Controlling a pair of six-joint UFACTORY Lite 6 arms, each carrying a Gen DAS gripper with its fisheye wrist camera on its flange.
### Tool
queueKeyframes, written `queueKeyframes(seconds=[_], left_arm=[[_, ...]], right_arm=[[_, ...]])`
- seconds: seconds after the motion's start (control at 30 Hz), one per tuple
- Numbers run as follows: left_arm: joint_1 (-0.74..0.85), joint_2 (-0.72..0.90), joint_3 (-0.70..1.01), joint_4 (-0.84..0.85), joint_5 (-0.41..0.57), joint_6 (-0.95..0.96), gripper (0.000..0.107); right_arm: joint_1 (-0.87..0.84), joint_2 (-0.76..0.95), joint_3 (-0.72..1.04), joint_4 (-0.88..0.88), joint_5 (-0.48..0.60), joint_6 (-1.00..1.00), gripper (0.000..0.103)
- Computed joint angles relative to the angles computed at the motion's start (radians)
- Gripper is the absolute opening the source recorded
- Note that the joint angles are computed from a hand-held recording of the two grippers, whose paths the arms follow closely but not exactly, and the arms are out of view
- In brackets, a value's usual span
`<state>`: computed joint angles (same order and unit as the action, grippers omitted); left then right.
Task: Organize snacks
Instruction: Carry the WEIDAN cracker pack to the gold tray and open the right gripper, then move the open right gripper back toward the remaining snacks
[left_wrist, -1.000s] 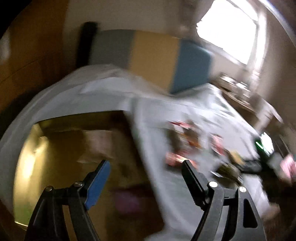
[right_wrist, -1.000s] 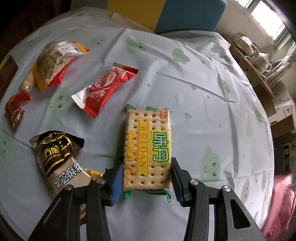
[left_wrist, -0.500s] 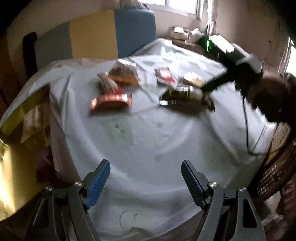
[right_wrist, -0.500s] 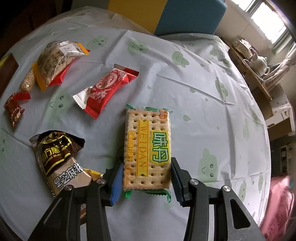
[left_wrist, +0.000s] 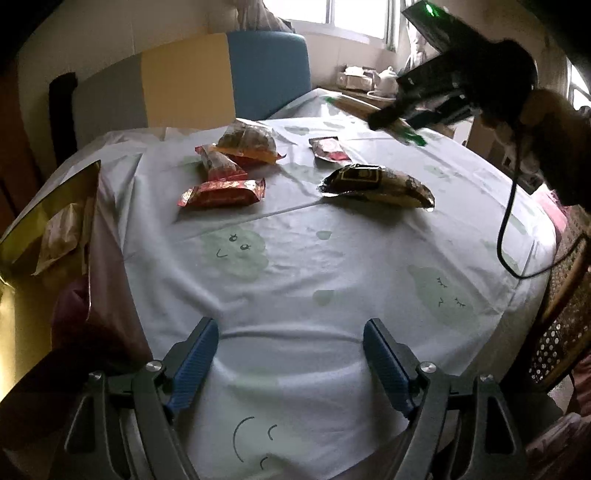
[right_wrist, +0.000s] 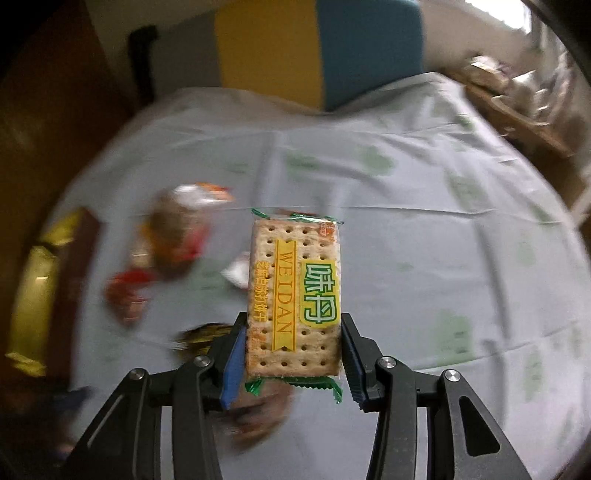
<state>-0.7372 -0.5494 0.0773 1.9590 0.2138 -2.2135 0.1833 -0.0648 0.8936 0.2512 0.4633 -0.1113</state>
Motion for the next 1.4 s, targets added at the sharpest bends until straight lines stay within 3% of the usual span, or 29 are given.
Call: queueKeyframes(seconds=[0.07,0.27,0.37,0.63,0.73,0.87,1.1,1.4], left_arm=[[0.005,-0.022,-0.015,0.033,-0.002,-0.029,0.082],[0.032,-0.042,-0.032,0.185,-0.021,-0.159,0.082],[0.033,-0.051,-0.043,0.24,-0.016,-0.212,0.082],[0.038,-0.082,-0.069,0.333,-0.015,-0.305,0.082],[0.046,-0.083,-0.07,0.375,-0.021,-0.338,0.082],[0.037,-0.067,-0.066,0.377,-0.004,-0.348,0.082],[0.008,-0.043,-0.049,0.259,0.015,-0.25,0.082],[-0.018,-0.006,-0.018,0.108,0.026,-0.126,0.082]], right_arm=[[0.039,0.0,0.028,0.116,0.048,-0.102,0.047],[0.31,0.115,0.235,0.197,0.127,-0.123,0.047],[0.433,0.251,0.426,0.224,0.192,-0.144,0.047],[0.661,0.697,1.035,0.1,0.386,-0.041,0.048],[0.676,0.82,1.184,0.075,0.427,0.003,0.056],[0.668,0.774,1.097,0.088,0.379,0.021,0.061],[0.584,0.448,0.666,0.149,0.239,-0.06,0.063],[0.339,0.062,0.222,0.155,0.182,-0.119,0.08]])
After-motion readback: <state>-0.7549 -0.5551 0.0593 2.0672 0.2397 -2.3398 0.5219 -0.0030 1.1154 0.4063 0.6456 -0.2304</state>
